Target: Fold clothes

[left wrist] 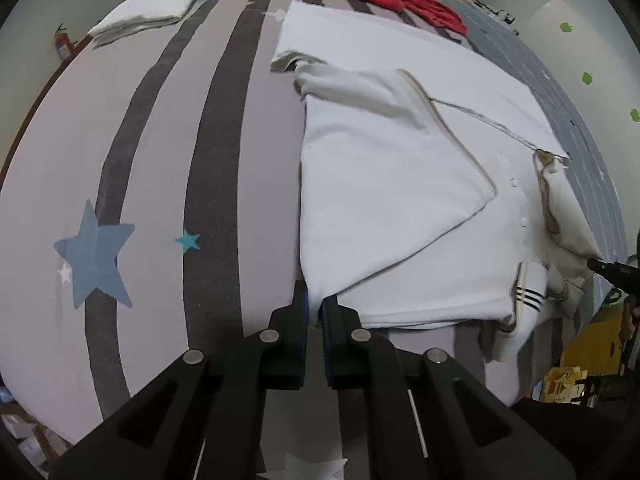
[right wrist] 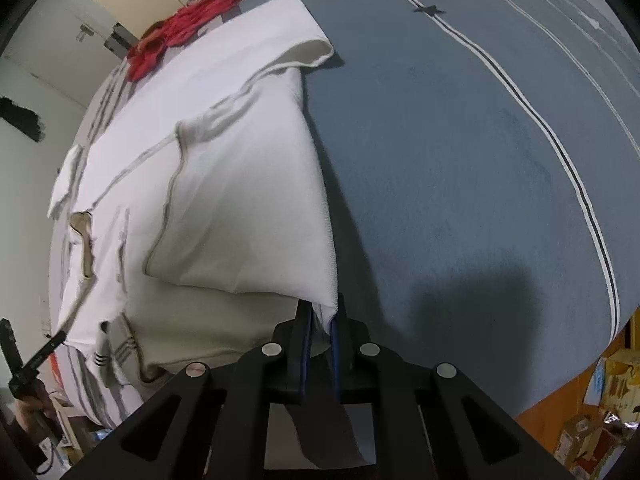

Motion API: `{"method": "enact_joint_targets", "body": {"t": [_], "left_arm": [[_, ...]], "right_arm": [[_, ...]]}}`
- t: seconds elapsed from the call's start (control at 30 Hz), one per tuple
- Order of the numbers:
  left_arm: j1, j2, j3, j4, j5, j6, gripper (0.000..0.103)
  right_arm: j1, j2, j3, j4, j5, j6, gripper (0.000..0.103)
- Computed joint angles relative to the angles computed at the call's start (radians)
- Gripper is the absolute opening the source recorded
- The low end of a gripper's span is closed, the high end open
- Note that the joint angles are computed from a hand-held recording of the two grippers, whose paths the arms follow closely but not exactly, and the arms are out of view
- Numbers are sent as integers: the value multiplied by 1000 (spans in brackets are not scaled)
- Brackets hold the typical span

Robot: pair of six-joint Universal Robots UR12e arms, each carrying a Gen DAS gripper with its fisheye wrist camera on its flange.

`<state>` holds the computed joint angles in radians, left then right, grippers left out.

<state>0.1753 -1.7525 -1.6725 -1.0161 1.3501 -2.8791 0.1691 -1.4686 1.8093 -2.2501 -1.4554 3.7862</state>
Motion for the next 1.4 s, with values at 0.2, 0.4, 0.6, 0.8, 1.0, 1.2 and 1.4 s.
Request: {"method": "enact_joint_targets", "body": {"t": [0.2,0.4,0.6,0.8,1.0,1.2,1.4], "left_arm": [[-28,-14,-29,37,29,-74,6],[-34,-9,-35,44,32,-83,6],[-30,11,-8,41,5,-84,5],[-29,5,73,67,-80,-119,5],[-33,-85,218,126,-135,-195,3],[-57,-246,437,119,-120,-173,3],[-84,-412,656,30,-83,-134,3]], "right_arm": [[-9,23,-15,17,-32,-18,11],[-17,28,-12,6,-42,-45,10],[-22,7,-16,-16,-35,-57,4],[-29,26,-99,-33,-28,-82,4],[-43,69,-196,-51,-30,-93,4],[-82,182,-349,-69,-15,-124,4],[-125,353,-544,-13,46,-176,4]]}}
